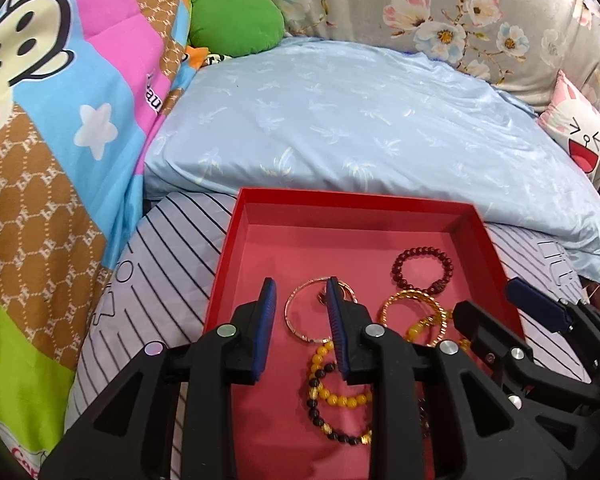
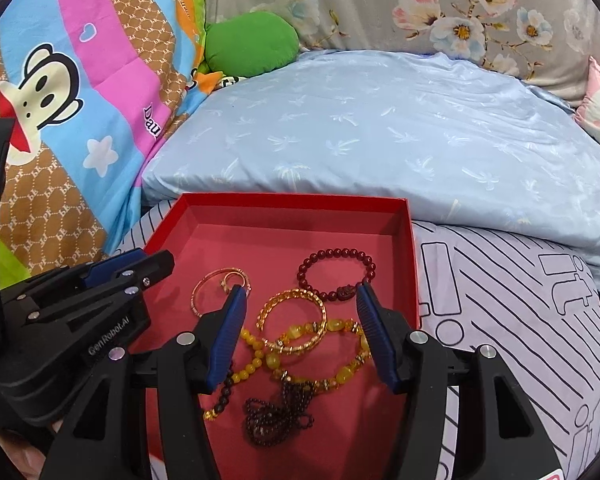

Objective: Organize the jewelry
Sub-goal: 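Withdraw both tools from the tray toward the gold hoop earrings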

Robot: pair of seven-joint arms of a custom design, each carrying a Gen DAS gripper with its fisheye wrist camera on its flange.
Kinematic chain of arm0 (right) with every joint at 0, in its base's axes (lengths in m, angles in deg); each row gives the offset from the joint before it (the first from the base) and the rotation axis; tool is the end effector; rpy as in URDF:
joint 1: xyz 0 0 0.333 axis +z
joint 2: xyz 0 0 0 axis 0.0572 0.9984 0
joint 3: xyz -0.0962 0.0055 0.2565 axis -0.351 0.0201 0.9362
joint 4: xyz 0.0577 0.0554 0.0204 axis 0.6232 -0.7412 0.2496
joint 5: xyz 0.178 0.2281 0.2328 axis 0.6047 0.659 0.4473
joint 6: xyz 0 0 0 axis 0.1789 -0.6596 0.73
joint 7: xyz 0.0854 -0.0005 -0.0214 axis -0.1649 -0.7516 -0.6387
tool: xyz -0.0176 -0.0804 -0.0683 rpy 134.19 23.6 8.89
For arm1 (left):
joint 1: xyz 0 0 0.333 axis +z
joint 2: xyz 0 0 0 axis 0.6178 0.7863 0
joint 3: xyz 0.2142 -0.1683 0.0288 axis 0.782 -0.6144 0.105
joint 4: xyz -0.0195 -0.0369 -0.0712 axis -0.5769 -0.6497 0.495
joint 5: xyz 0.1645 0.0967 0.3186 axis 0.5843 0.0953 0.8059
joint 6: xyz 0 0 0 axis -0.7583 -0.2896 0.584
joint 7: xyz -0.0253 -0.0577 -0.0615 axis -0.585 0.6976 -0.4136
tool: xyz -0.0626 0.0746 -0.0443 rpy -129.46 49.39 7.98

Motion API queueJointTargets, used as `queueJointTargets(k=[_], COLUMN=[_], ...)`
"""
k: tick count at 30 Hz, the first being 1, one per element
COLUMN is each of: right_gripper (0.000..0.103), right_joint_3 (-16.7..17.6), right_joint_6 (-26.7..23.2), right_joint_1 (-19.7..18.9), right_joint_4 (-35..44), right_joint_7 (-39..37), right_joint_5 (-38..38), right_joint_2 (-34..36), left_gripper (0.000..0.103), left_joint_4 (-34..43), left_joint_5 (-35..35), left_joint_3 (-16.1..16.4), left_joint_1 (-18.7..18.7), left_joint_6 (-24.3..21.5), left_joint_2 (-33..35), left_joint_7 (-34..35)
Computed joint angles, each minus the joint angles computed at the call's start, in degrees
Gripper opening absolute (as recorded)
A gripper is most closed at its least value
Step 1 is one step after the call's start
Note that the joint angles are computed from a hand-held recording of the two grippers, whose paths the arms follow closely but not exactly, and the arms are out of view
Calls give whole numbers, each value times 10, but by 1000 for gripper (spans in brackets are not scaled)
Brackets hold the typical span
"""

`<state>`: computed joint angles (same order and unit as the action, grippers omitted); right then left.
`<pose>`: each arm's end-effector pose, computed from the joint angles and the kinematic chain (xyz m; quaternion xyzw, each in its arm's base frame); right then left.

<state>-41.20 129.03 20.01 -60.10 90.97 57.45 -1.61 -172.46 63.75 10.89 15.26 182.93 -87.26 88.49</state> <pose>0.4449 0.1573 0.5158 -0.7531 0.5443 -0.1551 0.3355 0.4261 -0.3650 0.5158 -0.7280 0.5866 -0.2453 0.2564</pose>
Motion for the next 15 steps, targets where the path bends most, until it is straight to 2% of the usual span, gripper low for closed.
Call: queueJointTargets(k=[3, 15], right_gripper=[56, 56], right_joint_3=[-2, -7], right_joint_6=[-2, -58], right_joint_1=[0, -5], right_joint_4=[-26, -152], right_joint_7=[-3, -10], right_joint_5=[-2, 0], right_joint_2=[-38, -215], left_gripper=[33, 33], left_joint_4=[-12, -99], left_joint_5=[4, -31], left_joint_3=[-6, -43], left_joint_1=[-3, -17], left_joint_6=[-9, -32], left_joint_2=[-20, -125], left_joint_7=[-9, -42])
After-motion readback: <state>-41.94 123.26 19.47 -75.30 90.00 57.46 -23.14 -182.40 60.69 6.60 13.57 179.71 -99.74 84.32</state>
